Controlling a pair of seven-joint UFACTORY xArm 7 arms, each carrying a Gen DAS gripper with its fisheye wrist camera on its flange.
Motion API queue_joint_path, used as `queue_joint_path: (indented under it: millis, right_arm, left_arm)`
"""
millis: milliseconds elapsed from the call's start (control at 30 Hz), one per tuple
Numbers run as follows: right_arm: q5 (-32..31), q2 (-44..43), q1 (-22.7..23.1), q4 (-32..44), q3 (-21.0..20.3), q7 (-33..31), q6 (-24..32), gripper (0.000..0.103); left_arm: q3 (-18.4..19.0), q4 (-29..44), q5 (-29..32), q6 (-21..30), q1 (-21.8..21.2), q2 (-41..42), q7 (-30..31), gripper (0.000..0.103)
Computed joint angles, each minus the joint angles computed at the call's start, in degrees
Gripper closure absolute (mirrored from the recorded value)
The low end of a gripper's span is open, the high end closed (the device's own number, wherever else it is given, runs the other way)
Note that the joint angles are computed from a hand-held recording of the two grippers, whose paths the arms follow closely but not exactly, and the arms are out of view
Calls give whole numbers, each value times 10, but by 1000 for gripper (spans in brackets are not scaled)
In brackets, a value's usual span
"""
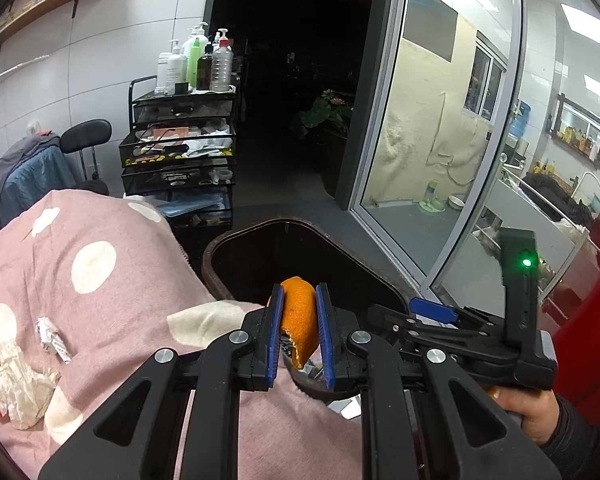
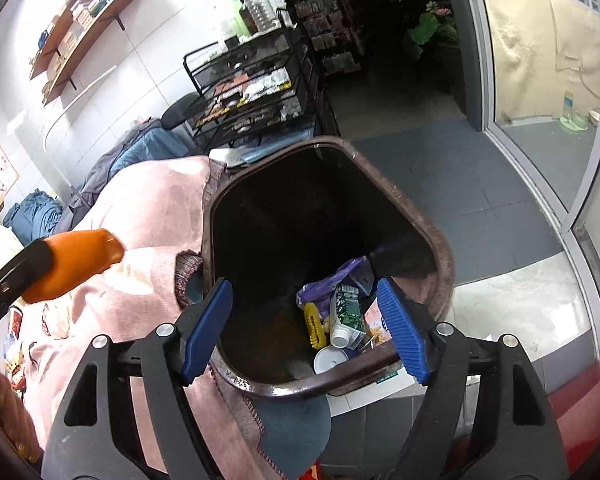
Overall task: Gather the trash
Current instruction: 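Carry the net and orange to the bin and release the net, then lower the orange into the brown bin and open the left tool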
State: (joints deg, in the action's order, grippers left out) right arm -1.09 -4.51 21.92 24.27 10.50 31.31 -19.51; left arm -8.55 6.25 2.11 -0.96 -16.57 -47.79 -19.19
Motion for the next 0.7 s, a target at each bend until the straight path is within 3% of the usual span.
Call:
queue_joint_path:
  millis: [67,300,367,500,700]
  right_arm:
    - [57,-15,-12,-11,28,-37,-6,27]
    - [120,-55,-30,-41,54,-75,-4,25]
    - [150,-63,-48,-46,78,-94,0,25]
    - [140,-76,-42,-63,60,-82,0,25]
    - [132,-81,-52,-67,61,-78,5,25]
  left_arm:
    - [6,11,0,-8,-4,23,3,86]
    - [1,47,1,-19,-4,95,10,86]
    - [2,56,-1,-22,-6,112,11,86]
    - [22,72,-6,-22,-21,145,21,86]
    - [12,86,-10,-21,-10,175,22,86]
